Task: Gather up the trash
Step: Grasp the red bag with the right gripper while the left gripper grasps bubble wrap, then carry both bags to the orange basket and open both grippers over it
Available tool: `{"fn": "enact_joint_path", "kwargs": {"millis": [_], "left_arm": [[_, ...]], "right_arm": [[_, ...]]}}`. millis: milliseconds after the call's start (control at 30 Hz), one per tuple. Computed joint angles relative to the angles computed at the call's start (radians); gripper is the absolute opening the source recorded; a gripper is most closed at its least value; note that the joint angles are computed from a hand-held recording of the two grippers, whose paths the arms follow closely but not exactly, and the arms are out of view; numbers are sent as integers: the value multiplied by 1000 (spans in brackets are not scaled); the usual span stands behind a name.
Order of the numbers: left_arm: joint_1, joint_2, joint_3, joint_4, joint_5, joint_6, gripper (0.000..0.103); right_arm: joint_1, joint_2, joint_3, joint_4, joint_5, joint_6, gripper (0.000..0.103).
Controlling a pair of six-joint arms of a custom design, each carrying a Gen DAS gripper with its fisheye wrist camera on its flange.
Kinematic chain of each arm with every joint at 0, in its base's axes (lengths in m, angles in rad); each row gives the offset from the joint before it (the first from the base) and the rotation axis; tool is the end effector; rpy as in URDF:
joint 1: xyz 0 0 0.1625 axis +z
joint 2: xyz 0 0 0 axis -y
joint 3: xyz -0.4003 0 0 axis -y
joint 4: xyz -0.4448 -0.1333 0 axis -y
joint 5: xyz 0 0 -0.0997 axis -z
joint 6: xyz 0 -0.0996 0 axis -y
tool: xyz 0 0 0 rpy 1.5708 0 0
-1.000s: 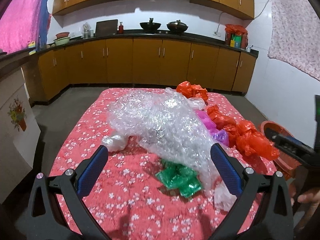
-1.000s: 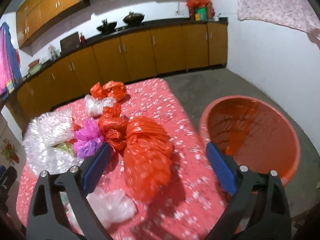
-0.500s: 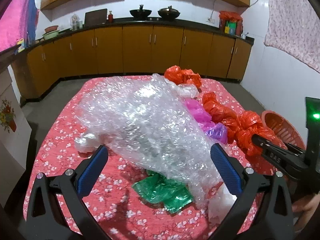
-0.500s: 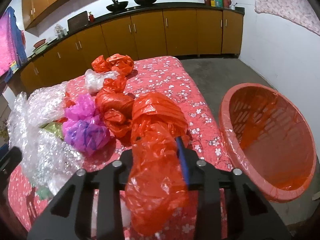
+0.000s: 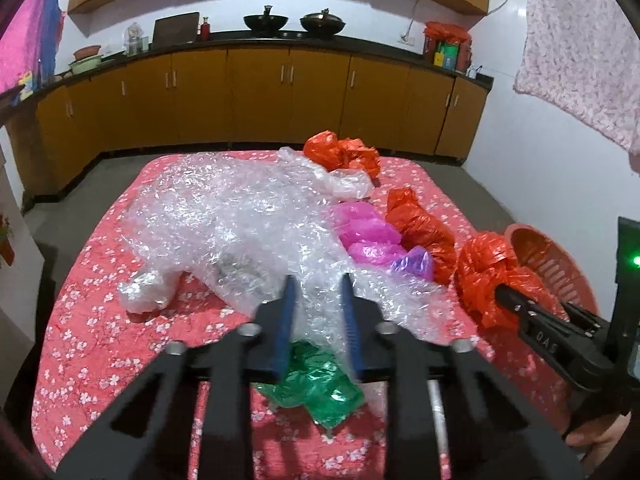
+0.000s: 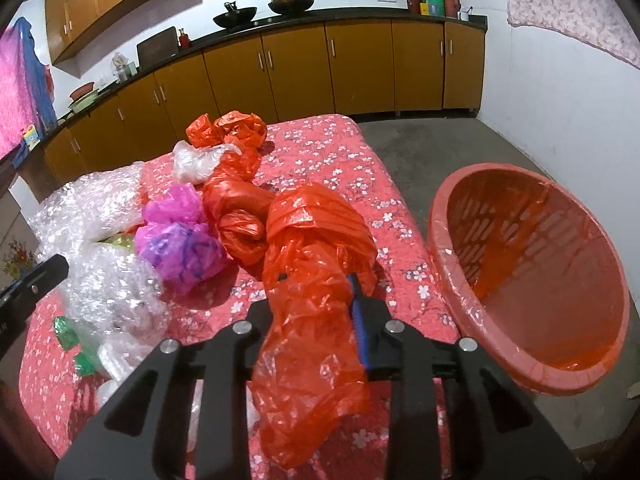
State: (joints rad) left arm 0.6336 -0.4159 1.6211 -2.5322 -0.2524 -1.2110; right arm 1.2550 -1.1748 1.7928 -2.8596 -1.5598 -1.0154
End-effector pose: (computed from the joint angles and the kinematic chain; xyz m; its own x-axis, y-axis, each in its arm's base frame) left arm -0.3604 -0.5498 -0.1394 -0.7177 -0.4182 -0.5568 0.3133 0.5202 -0.7945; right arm -0.0763 -0.6662 0.2581 -0.7090 -0.4723 0.5236 -0.6812 0.6510 -0.3351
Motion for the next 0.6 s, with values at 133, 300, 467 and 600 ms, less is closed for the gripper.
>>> {"fn": "enact_joint_path", "kwargs": {"millis": [133, 300, 467, 600], "left_arm": [[-15, 0, 17, -73, 22, 50, 6], [-32, 4, 26, -141, 43, 104, 4], [-52, -1, 33, -184, 73, 137, 3], [-67, 8, 25, -258, 102, 213, 3]], "right_arm": [[-5, -16, 2, 14, 19, 1, 27], [-12, -39, 8, 28, 45, 2, 27], [-19, -64, 13, 41, 73, -1, 27], [-26, -86, 19, 52, 101, -2, 27]]}}
